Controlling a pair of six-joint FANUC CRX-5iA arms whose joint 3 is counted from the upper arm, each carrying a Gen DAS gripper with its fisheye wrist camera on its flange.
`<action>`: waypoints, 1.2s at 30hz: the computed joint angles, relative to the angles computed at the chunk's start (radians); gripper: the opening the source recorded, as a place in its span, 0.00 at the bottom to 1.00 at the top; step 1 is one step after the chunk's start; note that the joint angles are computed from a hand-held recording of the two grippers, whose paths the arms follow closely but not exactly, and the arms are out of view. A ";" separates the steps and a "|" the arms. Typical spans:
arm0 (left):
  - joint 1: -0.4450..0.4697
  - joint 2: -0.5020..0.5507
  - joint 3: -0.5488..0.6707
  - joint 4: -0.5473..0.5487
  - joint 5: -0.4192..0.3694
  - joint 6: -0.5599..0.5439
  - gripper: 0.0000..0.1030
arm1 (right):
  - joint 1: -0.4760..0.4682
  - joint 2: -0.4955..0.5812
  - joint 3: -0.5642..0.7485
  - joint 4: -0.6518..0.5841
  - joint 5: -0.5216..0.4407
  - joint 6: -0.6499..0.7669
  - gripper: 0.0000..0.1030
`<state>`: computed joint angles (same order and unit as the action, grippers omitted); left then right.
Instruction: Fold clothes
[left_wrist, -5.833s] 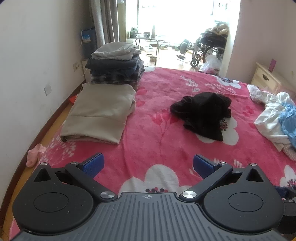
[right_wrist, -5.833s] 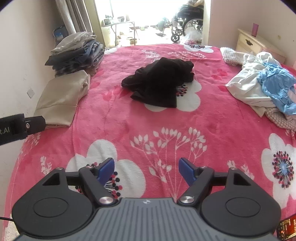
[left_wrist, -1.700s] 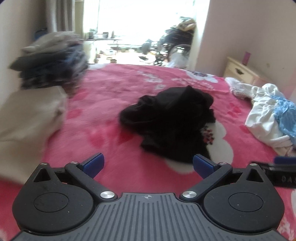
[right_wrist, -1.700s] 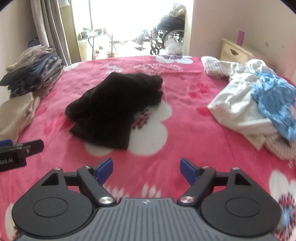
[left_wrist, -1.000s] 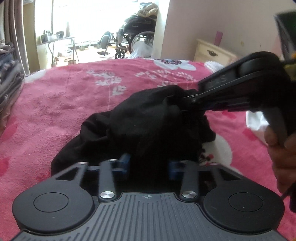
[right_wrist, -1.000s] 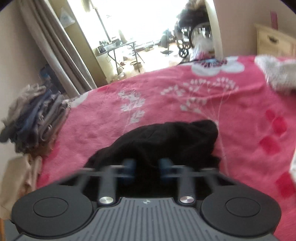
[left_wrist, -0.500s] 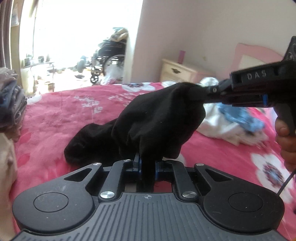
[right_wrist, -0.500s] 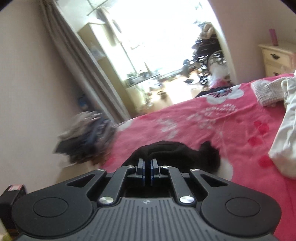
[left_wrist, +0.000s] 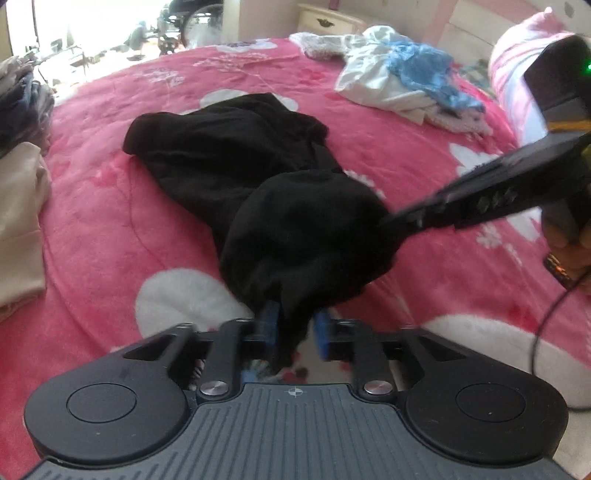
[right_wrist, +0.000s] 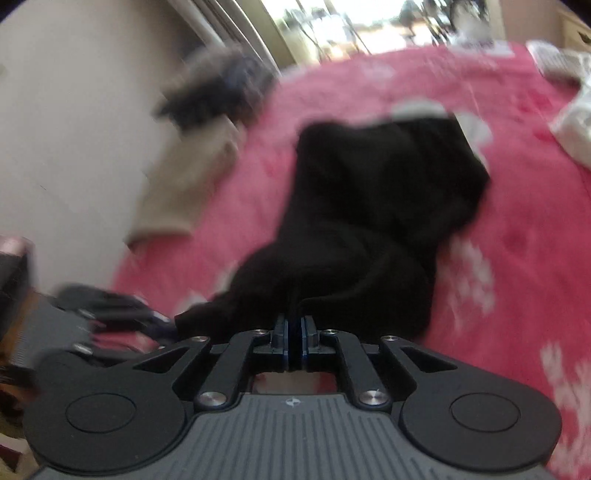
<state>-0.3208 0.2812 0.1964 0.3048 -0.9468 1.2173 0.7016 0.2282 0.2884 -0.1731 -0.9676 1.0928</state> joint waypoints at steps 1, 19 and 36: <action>0.001 -0.008 -0.004 0.006 0.004 -0.008 0.43 | -0.012 0.006 0.020 -0.040 -0.042 0.012 0.12; -0.146 0.325 0.436 -0.233 -0.087 -0.008 0.31 | -0.157 -0.059 -0.213 -0.003 0.279 -0.454 0.50; 0.046 0.039 0.129 -0.392 0.050 0.616 0.03 | -0.181 0.016 -0.186 -0.063 0.423 -0.536 0.37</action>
